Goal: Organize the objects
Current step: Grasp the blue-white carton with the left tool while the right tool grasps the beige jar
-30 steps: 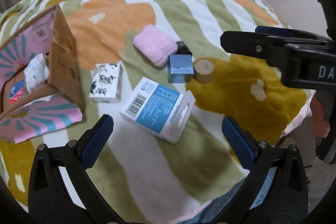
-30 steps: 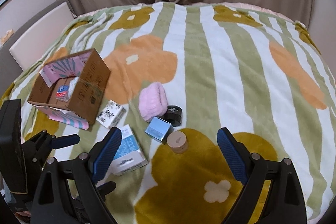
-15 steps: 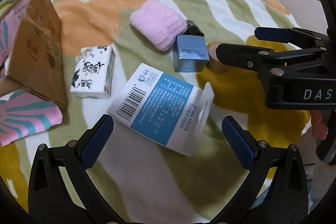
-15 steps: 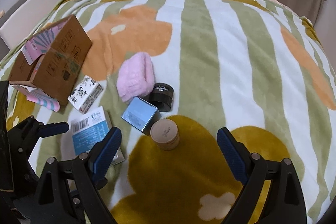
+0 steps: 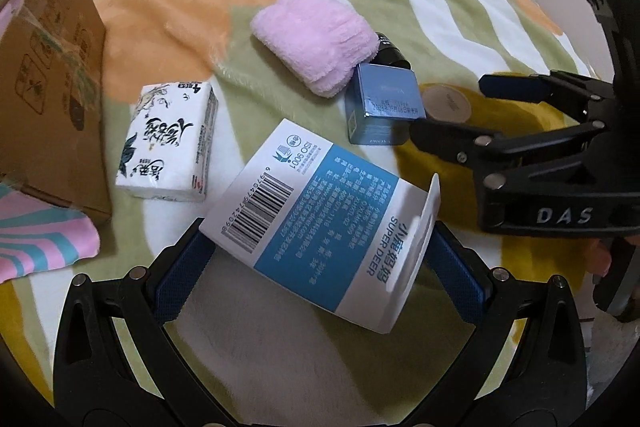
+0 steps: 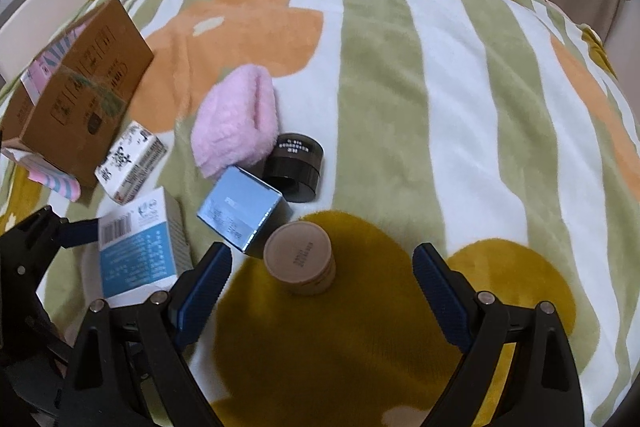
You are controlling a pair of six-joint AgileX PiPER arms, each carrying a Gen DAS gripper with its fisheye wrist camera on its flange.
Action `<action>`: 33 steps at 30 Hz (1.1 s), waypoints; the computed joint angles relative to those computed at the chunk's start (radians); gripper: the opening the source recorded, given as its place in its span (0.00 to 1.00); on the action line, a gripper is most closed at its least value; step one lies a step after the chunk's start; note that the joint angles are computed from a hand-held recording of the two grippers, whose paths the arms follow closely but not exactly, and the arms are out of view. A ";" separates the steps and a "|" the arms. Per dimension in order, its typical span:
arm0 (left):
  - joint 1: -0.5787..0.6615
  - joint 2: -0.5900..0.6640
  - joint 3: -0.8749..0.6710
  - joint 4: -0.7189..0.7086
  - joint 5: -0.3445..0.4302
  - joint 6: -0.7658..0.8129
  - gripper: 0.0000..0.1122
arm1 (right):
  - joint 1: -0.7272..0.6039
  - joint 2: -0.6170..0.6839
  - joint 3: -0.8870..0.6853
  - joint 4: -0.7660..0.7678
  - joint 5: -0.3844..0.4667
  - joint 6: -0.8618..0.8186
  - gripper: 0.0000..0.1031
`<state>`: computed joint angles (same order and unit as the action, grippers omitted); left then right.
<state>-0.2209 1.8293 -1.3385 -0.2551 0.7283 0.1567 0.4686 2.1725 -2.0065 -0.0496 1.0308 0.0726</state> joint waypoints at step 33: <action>-0.002 -0.069 0.060 0.001 -0.035 -0.009 0.89 | -0.027 0.017 -0.040 0.046 0.019 -0.040 0.30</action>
<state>-0.2225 1.7600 -1.2787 -0.2541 0.6934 0.1477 0.4413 2.1890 -2.0466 -0.0034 1.0493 0.0323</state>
